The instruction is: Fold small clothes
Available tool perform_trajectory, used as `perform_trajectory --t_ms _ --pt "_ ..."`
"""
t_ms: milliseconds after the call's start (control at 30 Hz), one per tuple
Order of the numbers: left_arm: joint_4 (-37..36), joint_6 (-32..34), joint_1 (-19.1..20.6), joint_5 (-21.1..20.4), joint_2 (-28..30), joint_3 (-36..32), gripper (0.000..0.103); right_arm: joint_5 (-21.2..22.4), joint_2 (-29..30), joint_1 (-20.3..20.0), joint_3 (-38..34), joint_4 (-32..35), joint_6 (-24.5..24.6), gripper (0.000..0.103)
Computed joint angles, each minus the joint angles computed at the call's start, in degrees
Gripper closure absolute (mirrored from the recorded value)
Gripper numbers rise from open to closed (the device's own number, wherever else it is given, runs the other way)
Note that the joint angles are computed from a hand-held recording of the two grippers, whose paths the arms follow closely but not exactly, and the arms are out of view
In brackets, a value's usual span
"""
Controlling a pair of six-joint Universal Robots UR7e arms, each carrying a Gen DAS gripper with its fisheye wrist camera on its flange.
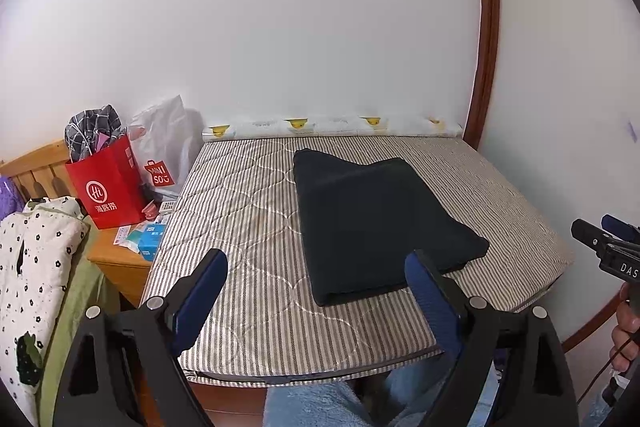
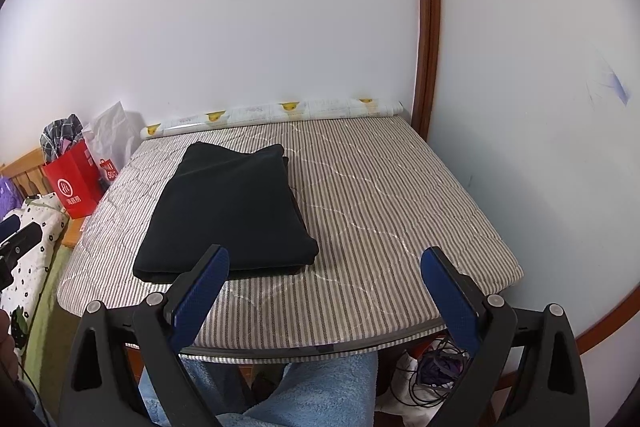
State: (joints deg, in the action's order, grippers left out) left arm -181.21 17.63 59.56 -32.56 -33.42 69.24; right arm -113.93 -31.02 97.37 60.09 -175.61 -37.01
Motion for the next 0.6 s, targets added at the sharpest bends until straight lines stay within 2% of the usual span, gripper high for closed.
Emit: perform_trajectory --t_ms 600 --pt "-0.5 0.2 -0.3 0.3 0.1 0.1 0.013 -0.5 0.0 0.3 0.3 -0.2 0.6 0.007"
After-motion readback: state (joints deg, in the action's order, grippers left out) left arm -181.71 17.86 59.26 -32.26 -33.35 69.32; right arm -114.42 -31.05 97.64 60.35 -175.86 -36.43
